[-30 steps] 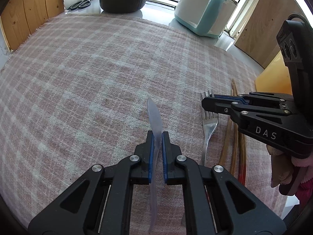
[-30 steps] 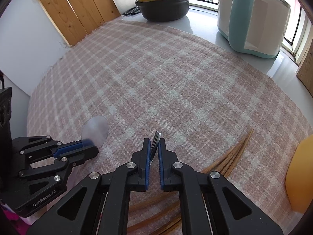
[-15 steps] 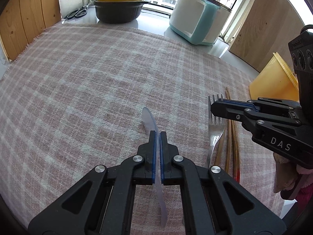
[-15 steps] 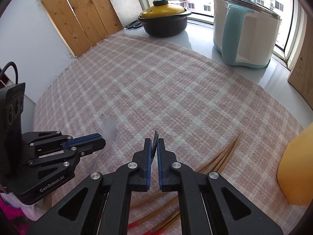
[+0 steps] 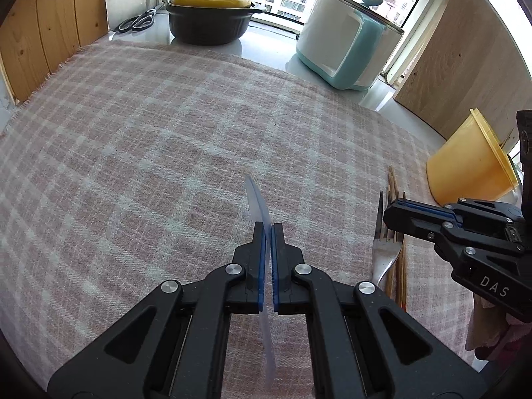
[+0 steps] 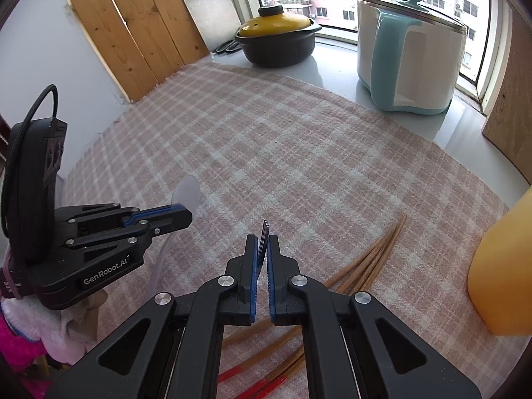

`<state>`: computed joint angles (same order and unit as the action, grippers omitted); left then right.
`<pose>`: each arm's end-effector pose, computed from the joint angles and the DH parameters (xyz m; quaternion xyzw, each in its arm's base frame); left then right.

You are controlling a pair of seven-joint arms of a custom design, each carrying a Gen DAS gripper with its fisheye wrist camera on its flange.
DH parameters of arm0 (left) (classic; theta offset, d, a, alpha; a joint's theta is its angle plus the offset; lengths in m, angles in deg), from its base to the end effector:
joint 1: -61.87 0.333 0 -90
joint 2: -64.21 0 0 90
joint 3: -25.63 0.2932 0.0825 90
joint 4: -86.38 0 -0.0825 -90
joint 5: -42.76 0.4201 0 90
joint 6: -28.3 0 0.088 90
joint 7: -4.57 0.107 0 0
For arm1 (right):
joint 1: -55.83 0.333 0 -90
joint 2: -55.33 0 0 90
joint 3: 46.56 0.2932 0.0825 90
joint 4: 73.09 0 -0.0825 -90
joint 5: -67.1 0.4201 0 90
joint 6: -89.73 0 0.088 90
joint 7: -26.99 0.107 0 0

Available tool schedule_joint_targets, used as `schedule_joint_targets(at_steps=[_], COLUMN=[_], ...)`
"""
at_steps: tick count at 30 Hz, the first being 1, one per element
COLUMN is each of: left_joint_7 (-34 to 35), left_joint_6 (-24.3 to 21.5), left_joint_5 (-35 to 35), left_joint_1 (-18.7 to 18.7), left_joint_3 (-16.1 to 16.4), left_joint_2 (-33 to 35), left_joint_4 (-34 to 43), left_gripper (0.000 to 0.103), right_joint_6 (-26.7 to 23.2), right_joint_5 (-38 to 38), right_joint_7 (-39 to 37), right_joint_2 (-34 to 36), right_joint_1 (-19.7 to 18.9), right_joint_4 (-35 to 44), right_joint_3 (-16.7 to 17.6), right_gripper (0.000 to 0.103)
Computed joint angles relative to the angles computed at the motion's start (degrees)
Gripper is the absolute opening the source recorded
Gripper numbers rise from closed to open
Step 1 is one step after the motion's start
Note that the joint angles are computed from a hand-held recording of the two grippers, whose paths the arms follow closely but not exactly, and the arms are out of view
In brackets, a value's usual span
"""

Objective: Organize utensils
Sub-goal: 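Lift the plastic spoon with the left tool while the right tool lifts the fork toward the container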

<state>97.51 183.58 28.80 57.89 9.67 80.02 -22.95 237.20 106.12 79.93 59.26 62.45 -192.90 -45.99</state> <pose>0.6446 -0.2142 0.3752 -0.6165 0.7347 -0.2759 0.0639 0.6156 0.0670 0.3895 -0.7570 0.5785 -0.0505 0.2995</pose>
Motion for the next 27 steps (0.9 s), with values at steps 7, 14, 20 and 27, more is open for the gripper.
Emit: schedule_joint_targets(at_steps=[7, 14, 20, 27], left_joint_7=[5.58, 8.63, 9.39, 11.14], left_joint_6=[2.45, 5.11, 7.06, 8.62], left_joint_5=[-7.68, -12.68, -14.17, -16.7], left_joint_1=[0.91, -1.62, -4.2, -6.65], left_joint_3=[-1.6, -0.66, 0.0, -0.15], left_joint_2=[-5.08, -9.14, -10.99, -11.52], left_joint_4=[-3.49, -5.55, -6.05, -4.29], left_gripper=[0.0, 0.0, 0.0, 0.0], right_joint_6=[1.52, 4.18, 5.97, 6.5], right_joint_5=[2.66, 5.2, 6.52, 6.56], right_joint_7=[-2.97, -5.85, -7.57, -9.16], right_joint_2=[-4.72, -10.61, -15.25, -20.47], right_joint_1=[0.46, 1.34, 2.02, 1.72], right_joint_4=[-3.29, -7.36, -10.19, -12.32], right_joint_3=[-0.33, -1.81, -3.84, -6.22], right_gripper=[0.002, 0.001, 0.001, 0.001])
